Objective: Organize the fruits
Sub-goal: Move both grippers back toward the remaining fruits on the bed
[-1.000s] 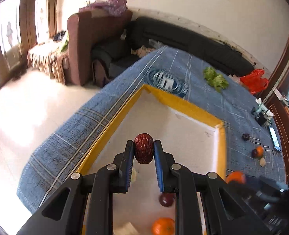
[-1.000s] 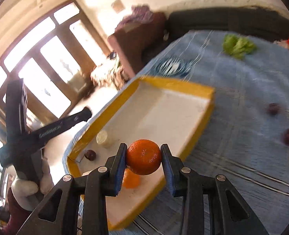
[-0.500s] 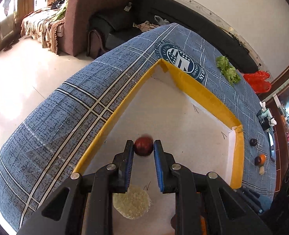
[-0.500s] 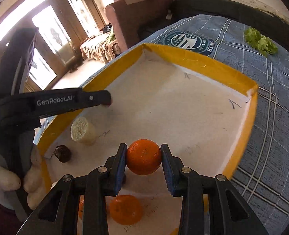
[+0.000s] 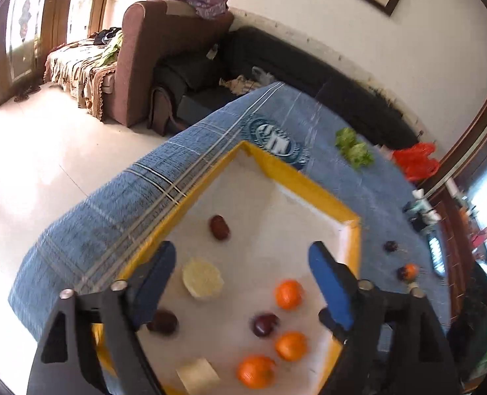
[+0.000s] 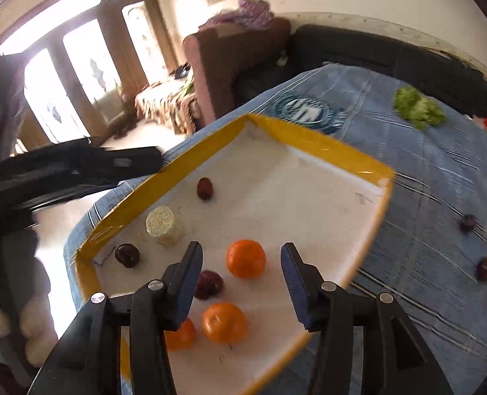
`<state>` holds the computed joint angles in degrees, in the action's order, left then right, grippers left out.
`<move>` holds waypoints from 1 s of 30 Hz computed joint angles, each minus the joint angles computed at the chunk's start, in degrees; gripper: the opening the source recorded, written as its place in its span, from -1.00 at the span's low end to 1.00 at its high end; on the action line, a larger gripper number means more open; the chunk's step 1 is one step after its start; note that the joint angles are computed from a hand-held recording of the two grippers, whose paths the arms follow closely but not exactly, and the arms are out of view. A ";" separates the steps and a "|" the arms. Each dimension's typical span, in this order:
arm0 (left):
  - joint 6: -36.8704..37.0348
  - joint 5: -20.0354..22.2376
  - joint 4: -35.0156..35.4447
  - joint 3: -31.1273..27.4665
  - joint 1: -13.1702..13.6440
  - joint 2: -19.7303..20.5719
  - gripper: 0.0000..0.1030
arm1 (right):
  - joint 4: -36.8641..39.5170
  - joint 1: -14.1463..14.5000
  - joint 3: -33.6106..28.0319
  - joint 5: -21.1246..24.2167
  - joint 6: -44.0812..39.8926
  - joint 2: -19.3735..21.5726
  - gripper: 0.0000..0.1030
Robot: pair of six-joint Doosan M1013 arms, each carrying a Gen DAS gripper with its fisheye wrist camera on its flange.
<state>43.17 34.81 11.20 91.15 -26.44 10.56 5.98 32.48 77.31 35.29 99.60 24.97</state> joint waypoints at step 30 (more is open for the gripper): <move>-5.16 -8.12 5.07 3.00 -10.51 -8.95 0.96 | -61.61 -11.57 13.75 4.67 55.49 -29.21 0.58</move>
